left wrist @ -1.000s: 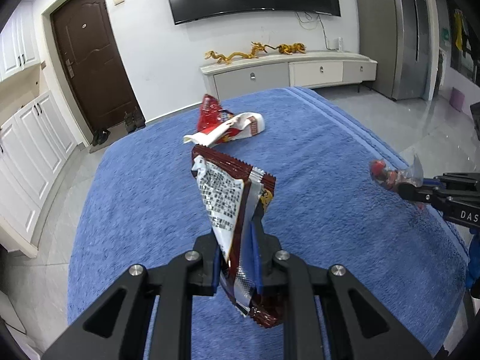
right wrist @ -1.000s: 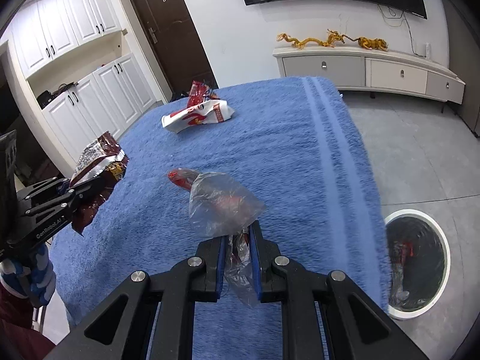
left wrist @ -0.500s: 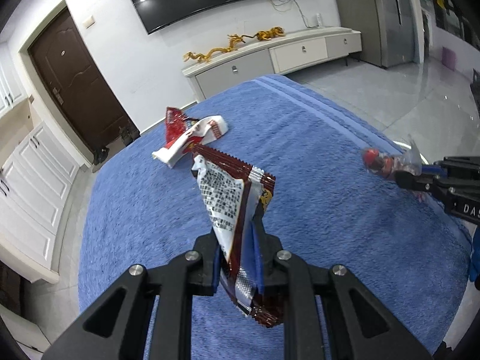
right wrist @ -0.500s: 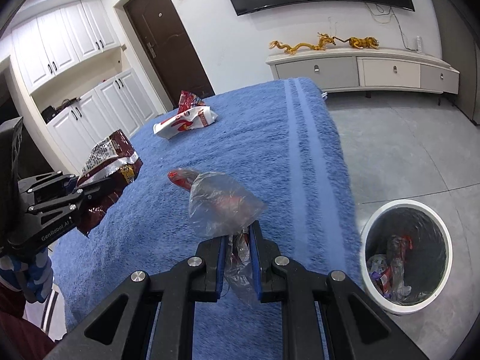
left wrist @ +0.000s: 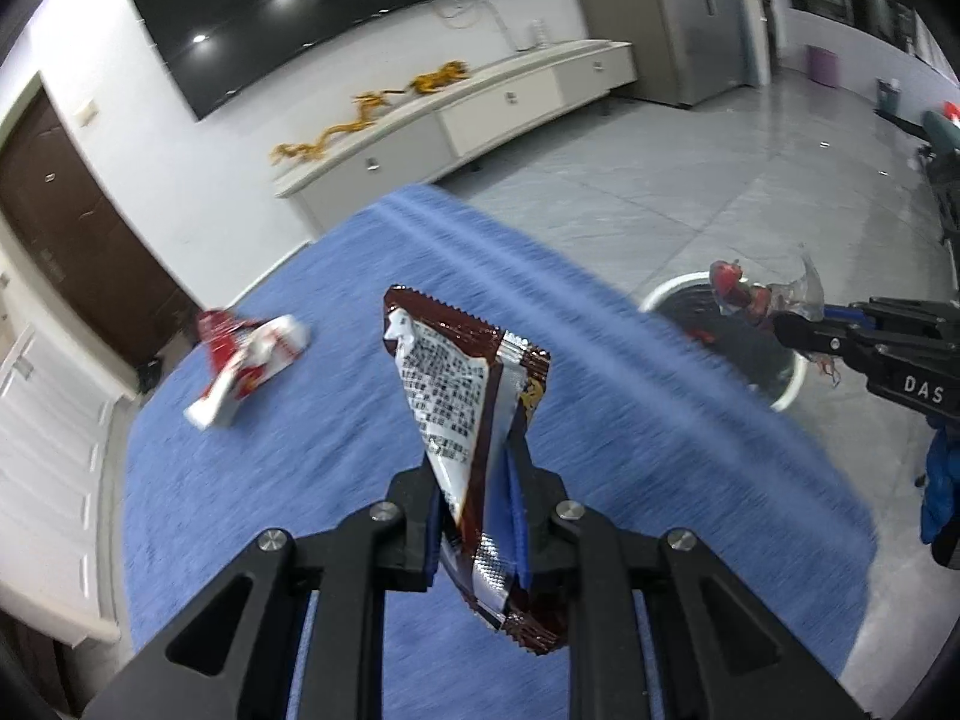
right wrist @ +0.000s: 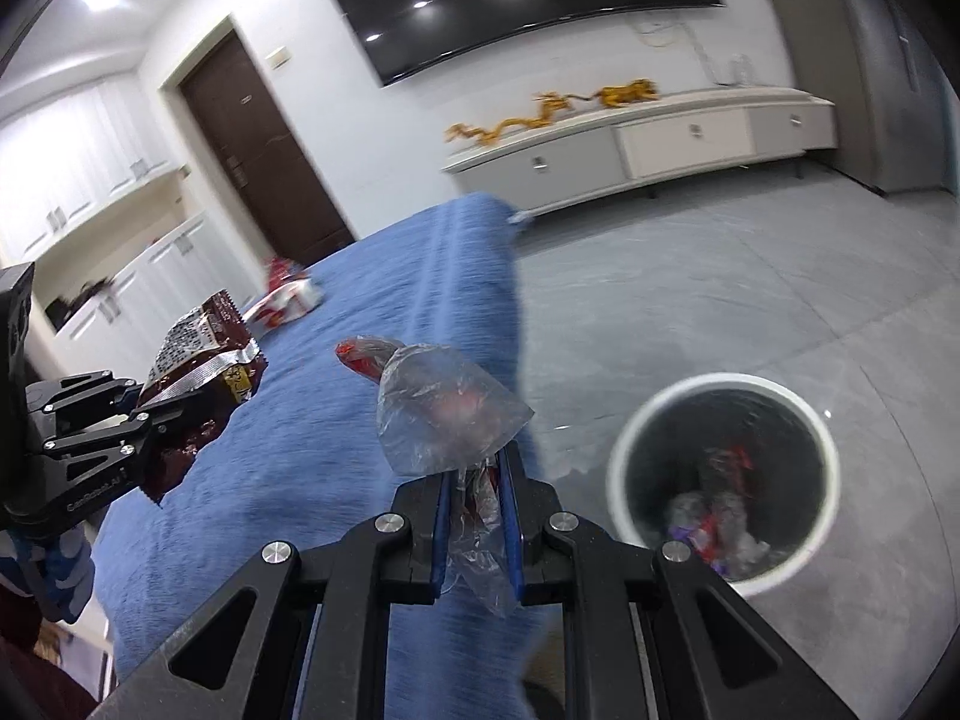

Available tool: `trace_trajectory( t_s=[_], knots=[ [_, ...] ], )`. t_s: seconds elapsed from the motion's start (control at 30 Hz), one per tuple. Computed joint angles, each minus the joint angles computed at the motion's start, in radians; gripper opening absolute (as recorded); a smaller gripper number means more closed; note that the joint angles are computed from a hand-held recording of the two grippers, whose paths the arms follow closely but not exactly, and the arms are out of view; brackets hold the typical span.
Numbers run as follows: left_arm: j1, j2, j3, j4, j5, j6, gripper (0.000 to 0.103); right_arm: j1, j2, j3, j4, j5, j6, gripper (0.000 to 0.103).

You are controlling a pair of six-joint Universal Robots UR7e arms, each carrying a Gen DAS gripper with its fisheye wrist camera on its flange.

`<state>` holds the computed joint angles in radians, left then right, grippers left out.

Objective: Collect trash
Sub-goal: 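Carry the brown wrapper and clear plastic bag over the bin with both tools, then open both tools to drop the wrapper and plastic bag into the bin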

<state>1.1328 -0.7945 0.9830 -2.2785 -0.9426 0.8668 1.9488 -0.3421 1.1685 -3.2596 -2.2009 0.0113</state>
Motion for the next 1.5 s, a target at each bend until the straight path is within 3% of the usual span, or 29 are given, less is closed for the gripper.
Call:
trace_trajectory(
  t_s=[0.23, 0.4, 0.77, 1.5],
  knots=[
    [-0.036, 0.066, -0.024, 0.086, -0.046, -0.018, 0.018, -0.035, -0.090, 0.175, -0.106, -0.073, 0.076, 0.014],
    [-0.058, 0.138, -0.067, 0.107, -0.055, 0.001, 0.018, -0.072, -0.123, 0.234, -0.110, -0.091, 0.130, 0.014],
    [-0.073, 0.271, -0.172, 0.149, -0.037, -0.007, 0.018, -0.146, -0.136, 0.245, -0.096, -0.050, 0.182, 0.014],
    [-0.080, 0.351, -0.247, 0.182, -0.050, -0.005, 0.018, -0.195, -0.122, 0.205, -0.031, -0.036, 0.238, 0.014]
  ],
)
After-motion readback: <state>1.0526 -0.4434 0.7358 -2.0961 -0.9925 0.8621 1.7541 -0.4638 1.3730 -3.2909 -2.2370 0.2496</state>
